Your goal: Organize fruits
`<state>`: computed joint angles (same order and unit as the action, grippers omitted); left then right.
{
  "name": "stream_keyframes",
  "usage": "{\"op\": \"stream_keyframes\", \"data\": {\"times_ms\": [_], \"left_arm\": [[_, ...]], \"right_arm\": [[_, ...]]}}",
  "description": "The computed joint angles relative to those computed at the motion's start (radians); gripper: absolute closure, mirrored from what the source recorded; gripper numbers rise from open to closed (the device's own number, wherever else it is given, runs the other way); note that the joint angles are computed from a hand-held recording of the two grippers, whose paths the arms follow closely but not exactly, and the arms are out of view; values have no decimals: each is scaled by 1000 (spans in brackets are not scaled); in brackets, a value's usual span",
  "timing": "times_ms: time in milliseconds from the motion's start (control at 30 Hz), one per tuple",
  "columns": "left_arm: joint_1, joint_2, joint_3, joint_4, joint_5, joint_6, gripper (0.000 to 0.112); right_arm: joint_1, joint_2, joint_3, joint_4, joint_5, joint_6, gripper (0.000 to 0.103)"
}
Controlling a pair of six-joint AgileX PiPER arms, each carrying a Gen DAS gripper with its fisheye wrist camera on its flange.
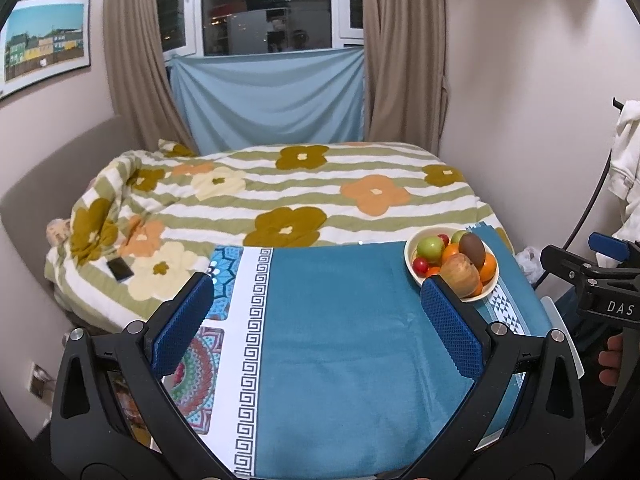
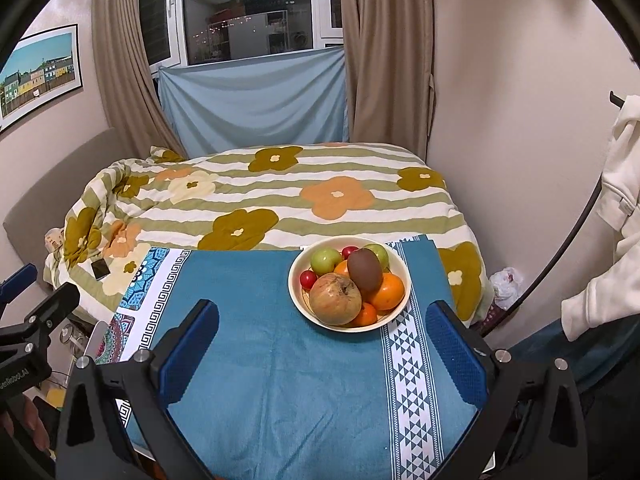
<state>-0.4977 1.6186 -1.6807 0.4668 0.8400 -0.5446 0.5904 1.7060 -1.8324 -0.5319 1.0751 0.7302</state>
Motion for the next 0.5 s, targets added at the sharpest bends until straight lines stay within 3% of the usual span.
{"op": "stream_keyframes", "data": {"times_ms": [500], "left_arm": [[12, -7, 12, -22, -9, 16, 9]], "right_arm": [[-2, 4, -8, 3, 2, -6, 0]]}}
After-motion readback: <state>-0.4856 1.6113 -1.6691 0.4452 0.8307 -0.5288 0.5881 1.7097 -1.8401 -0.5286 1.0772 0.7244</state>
